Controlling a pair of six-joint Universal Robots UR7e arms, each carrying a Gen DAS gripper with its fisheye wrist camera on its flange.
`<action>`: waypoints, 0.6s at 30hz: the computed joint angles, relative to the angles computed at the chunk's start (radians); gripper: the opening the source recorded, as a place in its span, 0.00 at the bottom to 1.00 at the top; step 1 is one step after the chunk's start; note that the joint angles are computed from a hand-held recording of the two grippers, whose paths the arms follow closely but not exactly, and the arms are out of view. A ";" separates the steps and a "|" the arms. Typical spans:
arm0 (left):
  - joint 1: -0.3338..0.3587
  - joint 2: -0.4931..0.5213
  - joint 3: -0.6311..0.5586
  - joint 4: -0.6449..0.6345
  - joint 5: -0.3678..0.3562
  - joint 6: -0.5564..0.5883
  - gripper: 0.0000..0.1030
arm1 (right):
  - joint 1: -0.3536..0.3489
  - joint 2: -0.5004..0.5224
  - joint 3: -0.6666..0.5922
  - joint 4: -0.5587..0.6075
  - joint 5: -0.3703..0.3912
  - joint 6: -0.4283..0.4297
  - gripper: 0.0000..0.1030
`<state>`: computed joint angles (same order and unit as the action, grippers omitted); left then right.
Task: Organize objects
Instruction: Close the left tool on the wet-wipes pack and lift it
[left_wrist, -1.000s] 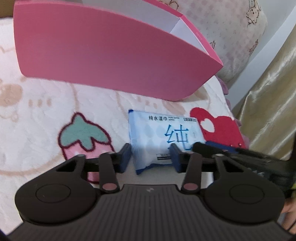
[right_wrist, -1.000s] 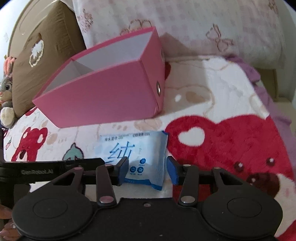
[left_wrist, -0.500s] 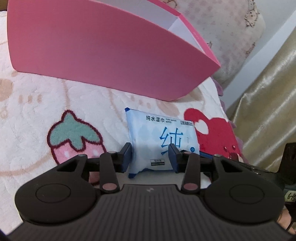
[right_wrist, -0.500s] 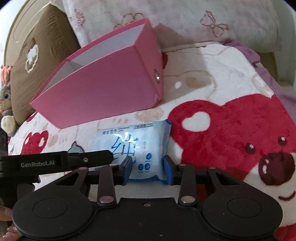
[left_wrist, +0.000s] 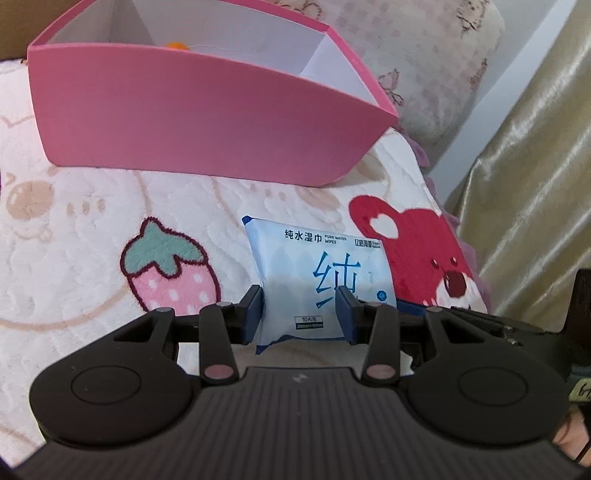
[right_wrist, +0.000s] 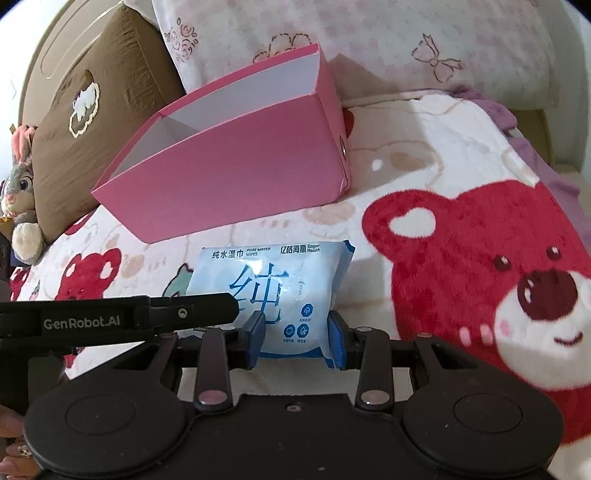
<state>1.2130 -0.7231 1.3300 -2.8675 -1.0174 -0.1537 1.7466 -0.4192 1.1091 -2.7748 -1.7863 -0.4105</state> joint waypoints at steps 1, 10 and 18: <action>-0.005 -0.005 0.005 0.007 0.007 0.006 0.39 | 0.002 -0.007 0.010 -0.002 -0.001 0.004 0.40; -0.042 -0.077 0.060 0.095 0.036 -0.009 0.39 | 0.025 -0.074 0.099 0.006 0.002 -0.022 0.41; -0.090 -0.174 0.126 0.160 0.077 -0.023 0.39 | 0.064 -0.130 0.176 -0.016 0.015 -0.036 0.41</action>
<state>1.1232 -0.8975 1.4558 -2.7074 -0.9399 -0.1769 1.8103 -0.5493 1.2854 -2.7911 -1.7712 -0.4469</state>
